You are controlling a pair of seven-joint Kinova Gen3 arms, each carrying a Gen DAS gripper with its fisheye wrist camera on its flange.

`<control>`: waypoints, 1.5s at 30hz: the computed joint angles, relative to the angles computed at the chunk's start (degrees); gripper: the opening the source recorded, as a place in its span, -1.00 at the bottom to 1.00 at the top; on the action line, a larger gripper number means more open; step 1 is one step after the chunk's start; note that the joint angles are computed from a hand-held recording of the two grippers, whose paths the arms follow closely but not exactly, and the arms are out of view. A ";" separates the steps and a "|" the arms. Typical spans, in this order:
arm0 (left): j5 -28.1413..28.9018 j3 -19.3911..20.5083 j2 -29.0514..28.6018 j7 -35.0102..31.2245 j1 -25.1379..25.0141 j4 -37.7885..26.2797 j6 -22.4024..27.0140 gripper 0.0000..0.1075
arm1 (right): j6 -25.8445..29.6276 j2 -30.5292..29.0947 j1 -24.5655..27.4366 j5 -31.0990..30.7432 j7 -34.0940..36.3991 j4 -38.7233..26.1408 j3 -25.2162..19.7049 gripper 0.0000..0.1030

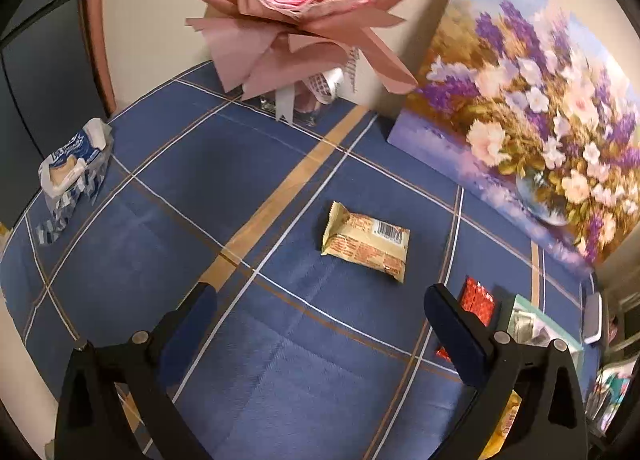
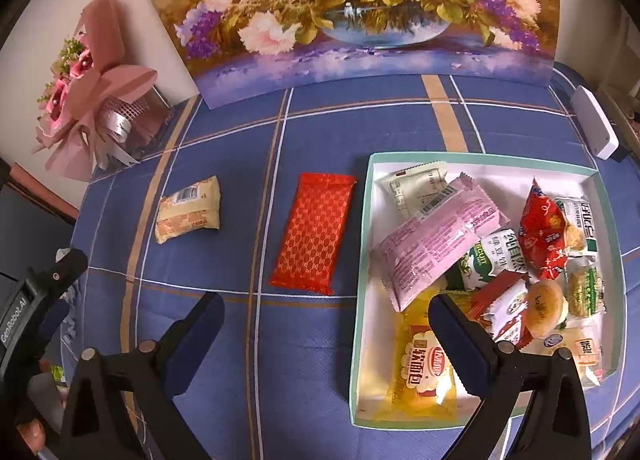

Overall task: Organize snacks
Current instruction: 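Move both open tools back toward the cream bun and red patterned bar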

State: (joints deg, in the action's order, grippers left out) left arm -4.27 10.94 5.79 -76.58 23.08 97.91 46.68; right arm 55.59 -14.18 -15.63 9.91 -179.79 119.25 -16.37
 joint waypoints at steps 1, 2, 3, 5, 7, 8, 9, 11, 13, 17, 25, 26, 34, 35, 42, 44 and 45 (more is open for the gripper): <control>-0.29 0.15 0.22 -0.12 0.21 -0.06 0.10 0.91 | -0.07 0.25 -0.04 -0.11 0.24 -0.03 0.10 1.00; -0.52 0.22 0.45 -0.20 0.38 -0.14 0.19 0.91 | -0.14 0.50 -0.08 -0.16 0.47 -0.05 0.20 1.00; -0.85 0.28 0.67 -0.16 0.61 -0.20 0.30 0.91 | -0.22 0.66 -0.11 -0.21 0.69 -0.04 0.34 1.00; -1.57 0.38 1.27 -0.13 1.13 -0.43 0.69 0.91 | -0.51 1.03 -0.15 -0.36 1.11 0.04 0.68 1.00; -2.05 0.38 1.91 -0.25 1.56 -0.80 1.21 0.91 | -0.80 1.49 -0.20 -0.52 1.53 0.13 0.99 1.00; -2.44 0.37 2.26 -0.10 1.86 -1.00 1.46 0.91 | -0.92 1.74 -0.25 -0.62 1.72 0.15 1.15 1.00; -2.77 0.33 2.55 0.01 2.13 -1.20 1.66 0.91 | -1.07 1.95 -0.30 -0.75 1.92 0.25 1.32 1.00; -3.67 0.27 3.24 0.46 2.83 -1.55 1.97 0.91 | -1.36 2.37 -0.34 -0.99 2.19 0.44 1.68 1.00; -4.31 0.23 3.94 0.65 3.42 -1.99 2.30 0.91 | -1.74 2.64 -0.35 -1.20 2.45 0.67 2.04 1.00; -4.96 0.09 5.50 0.47 4.31 -3.09 2.81 0.91 | -2.55 3.39 -0.32 -1.66 3.60 1.00 2.85 1.00; -6.69 -0.95 8.39 0.73 5.85 -5.36 2.04 0.91 | -4.62 5.30 0.08 -1.32 5.97 0.89 4.35 1.00; -6.75 -1.11 8.74 0.89 5.91 -5.54 1.90 0.91 | -5.05 5.63 0.19 -1.31 6.28 0.90 4.65 1.00; -6.54 -2.03 12.43 1.80 6.59 -7.90 1.23 0.91 | -8.33 8.01 1.26 -1.39 8.63 0.92 6.80 1.00; -6.33 -1.96 12.86 1.62 6.65 -8.16 1.01 0.91 | -8.69 8.35 1.35 -1.47 9.07 0.89 7.05 1.00; -7.15 -2.16 15.70 0.24 8.44 -8.85 -0.75 0.91 | -12.24 10.81 1.95 -1.19 10.46 0.65 8.44 1.00; -7.16 -2.39 16.35 -0.21 8.61 -8.90 -1.24 0.91 | -12.47 12.00 1.73 -0.54 10.43 0.07 8.53 1.00; -7.27 -2.60 16.73 -0.25 8.76 -8.95 -1.48 0.91 | -12.72 12.61 1.63 -0.65 10.92 -0.11 8.76 1.00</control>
State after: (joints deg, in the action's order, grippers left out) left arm -11.54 8.34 22.51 -76.83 31.84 88.96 45.20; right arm 42.87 -1.58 -14.01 9.27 -168.87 119.14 -7.62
